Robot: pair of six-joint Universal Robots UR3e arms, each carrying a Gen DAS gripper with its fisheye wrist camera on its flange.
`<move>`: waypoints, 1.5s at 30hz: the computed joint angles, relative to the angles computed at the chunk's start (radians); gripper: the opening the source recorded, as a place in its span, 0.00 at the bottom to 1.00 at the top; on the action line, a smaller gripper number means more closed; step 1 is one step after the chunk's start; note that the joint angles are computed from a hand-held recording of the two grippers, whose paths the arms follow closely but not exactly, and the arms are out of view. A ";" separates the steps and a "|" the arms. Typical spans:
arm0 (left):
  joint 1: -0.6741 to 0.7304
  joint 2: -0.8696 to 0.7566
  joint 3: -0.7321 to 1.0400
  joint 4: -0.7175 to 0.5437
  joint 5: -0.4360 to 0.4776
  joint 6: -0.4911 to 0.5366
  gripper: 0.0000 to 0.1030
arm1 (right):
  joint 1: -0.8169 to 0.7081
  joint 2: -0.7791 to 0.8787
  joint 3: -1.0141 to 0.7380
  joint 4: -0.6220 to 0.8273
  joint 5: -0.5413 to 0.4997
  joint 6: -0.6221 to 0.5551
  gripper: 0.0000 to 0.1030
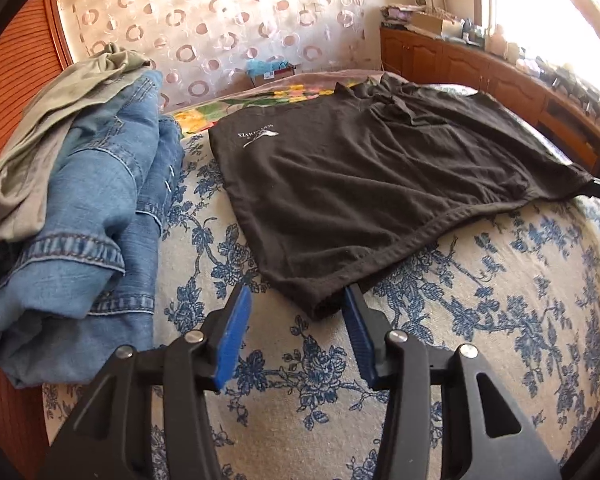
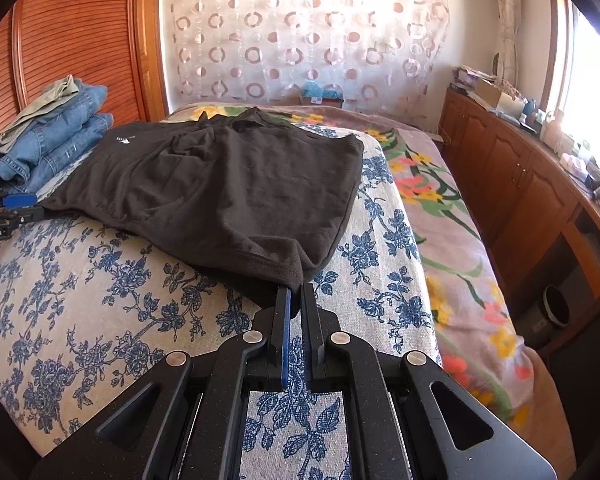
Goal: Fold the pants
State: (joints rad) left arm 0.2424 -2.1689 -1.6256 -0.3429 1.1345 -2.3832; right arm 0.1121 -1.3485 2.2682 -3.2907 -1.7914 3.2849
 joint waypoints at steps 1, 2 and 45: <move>-0.002 -0.004 0.003 0.001 0.002 -0.002 0.45 | 0.000 -0.001 0.000 0.002 0.000 0.000 0.02; -0.002 -0.006 0.007 0.000 0.003 -0.006 0.45 | 0.000 -0.001 0.000 0.002 -0.001 0.001 0.02; 0.396 0.575 -0.594 -0.261 -0.364 0.374 0.00 | 0.182 -0.233 0.228 -0.031 -0.083 0.163 0.01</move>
State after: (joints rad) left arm 0.6381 -1.5939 -2.2194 -0.6037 0.7703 -2.0088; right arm 0.2941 -1.5810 2.4967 -3.3213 -1.8742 3.4478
